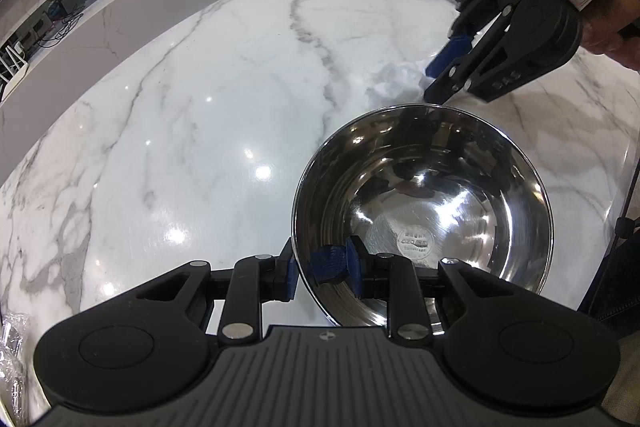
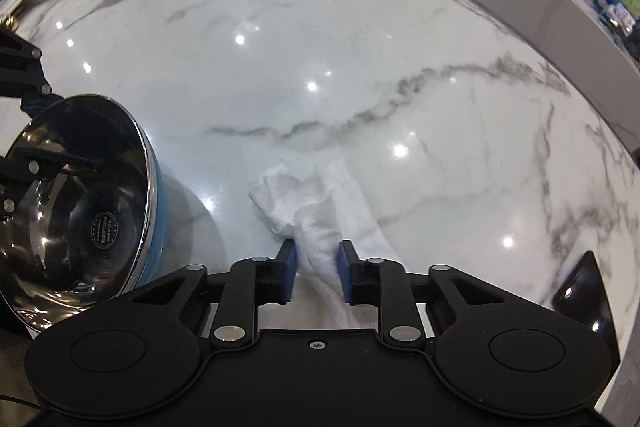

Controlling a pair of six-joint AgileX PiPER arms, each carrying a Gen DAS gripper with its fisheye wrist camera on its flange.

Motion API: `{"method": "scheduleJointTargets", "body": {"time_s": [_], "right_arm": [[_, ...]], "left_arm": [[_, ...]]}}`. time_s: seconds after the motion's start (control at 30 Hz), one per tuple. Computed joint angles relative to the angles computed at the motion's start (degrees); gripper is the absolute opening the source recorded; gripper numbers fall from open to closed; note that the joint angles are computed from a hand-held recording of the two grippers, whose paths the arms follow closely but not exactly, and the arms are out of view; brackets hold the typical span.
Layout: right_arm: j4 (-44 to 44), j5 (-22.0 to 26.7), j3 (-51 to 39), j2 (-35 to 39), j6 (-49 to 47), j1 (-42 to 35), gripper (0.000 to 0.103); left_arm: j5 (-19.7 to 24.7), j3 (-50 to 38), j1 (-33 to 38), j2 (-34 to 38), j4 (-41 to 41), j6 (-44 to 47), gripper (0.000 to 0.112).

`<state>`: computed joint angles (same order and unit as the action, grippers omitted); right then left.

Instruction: Clean bowl

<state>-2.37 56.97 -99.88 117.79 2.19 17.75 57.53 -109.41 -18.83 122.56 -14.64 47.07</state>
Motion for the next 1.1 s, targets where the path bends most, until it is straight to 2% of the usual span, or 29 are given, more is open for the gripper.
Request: {"method": "scheduleJointTargets", "body": {"time_s": [0.1, 0.23, 0.33, 0.53, 0.7, 0.93, 1.0, 1.03, 1.1], "right_arm": [[6.4, -1.7, 3.3, -3.2, 1.0, -2.4, 0.009], [19.7, -7.6, 13.1, -11.7, 0.4, -5.9, 0.009], [21.6, -9.9, 17.0, -16.6, 1.6, -4.5, 0.009], [14.5, -8.2, 13.7, -17.4, 3.0, 2.9, 0.009], [12.7, -5.6, 10.5, -14.6, 0.5, 4.7, 0.009], [1.1, -2.5, 6.1, -11.7, 4.9, 9.5, 0.010], [-1.7, -1.7, 5.2, -10.8, 6.5, 10.7, 0.020], [-3.1, -1.1, 4.8, -10.3, 7.2, 11.3, 0.029], [-5.5, -0.6, 4.5, -9.6, 8.5, 12.2, 0.032]], "left_arm": [[0.0, 0.0, 0.0, 0.0, 0.0, 0.0, 0.023], [-0.3, 0.4, 0.0, -0.2, 0.0, -0.1, 0.023], [-0.6, 0.7, -0.2, -0.4, 0.2, -0.3, 0.023], [-0.7, 0.9, -0.3, -0.5, 0.3, -0.2, 0.023], [-0.7, 1.0, -0.2, -0.6, 0.2, 0.1, 0.023], [-0.5, 1.0, 0.0, -0.6, 0.0, 0.4, 0.023], [-0.5, 1.1, 0.1, -0.7, -0.1, 0.5, 0.023], [-0.5, 1.1, 0.2, -0.7, -0.1, 0.6, 0.023], [-0.5, 1.2, 0.3, -0.7, -0.2, 0.7, 0.023]]}}
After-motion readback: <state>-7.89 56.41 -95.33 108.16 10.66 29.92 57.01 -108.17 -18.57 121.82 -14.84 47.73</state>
